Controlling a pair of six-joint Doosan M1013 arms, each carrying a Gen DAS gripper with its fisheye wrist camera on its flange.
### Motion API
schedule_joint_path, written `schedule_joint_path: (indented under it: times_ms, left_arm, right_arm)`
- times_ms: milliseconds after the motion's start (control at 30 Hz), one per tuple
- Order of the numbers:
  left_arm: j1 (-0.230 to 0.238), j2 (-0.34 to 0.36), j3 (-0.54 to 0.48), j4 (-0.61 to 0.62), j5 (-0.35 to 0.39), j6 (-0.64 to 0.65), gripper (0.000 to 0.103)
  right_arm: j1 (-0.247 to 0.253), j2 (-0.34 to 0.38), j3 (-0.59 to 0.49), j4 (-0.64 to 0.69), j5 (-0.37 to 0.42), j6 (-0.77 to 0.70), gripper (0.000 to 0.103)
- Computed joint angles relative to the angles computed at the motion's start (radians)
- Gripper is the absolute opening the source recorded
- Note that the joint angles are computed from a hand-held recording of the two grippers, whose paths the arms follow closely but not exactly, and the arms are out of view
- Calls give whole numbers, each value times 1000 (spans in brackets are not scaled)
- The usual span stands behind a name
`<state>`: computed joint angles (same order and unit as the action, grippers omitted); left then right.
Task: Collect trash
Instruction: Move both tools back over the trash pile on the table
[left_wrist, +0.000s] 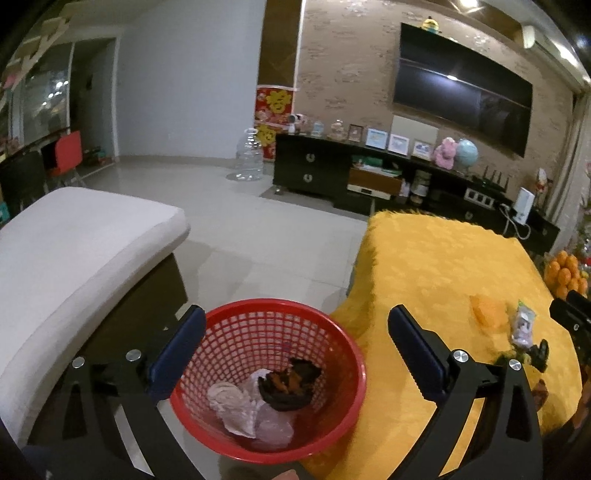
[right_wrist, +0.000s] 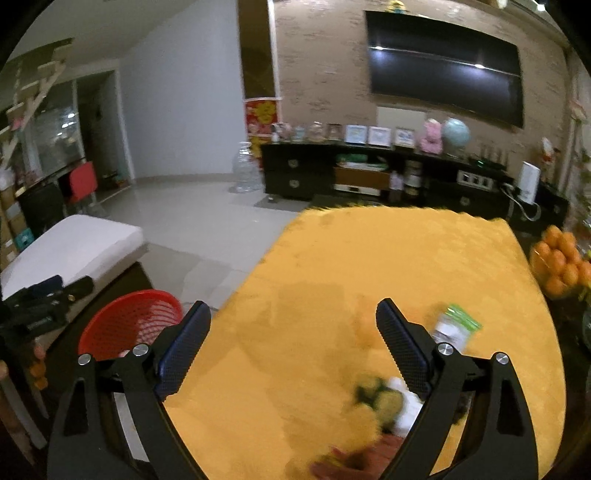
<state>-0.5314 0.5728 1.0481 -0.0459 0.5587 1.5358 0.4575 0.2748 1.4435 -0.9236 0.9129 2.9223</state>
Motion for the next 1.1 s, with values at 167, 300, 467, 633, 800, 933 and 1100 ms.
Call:
schedule_joint_path:
  times_ms: [167,300,467,633,800,933,1100]
  left_arm:
    - [-4,-4,7,-132,-1,139,95]
    - [-9,-5,11,-215,5,218,95]
    - [-20,-1,11,-335,36,343,95]
    - [-43,2,19,-362,54,416,95]
    - [-75,3,31,-324,69,462,95]
    - [-92,10,25,-337,109,516,95]
    - [-112,22,11,-340,157,570,95]
  right_arm:
    - [5,-43,58,-11,65,66,88]
    - [9,-73,99,-25,98,122,88]
    - [3,-91,130,-25,112,167,88]
    - [2,-105,153,-17,118,196,88]
    - [1,-119,171,-20,118,231,88]
    - [0,-124,176,-16,117,237,88]
    - [-1,-135,188,-17,118,259,88]
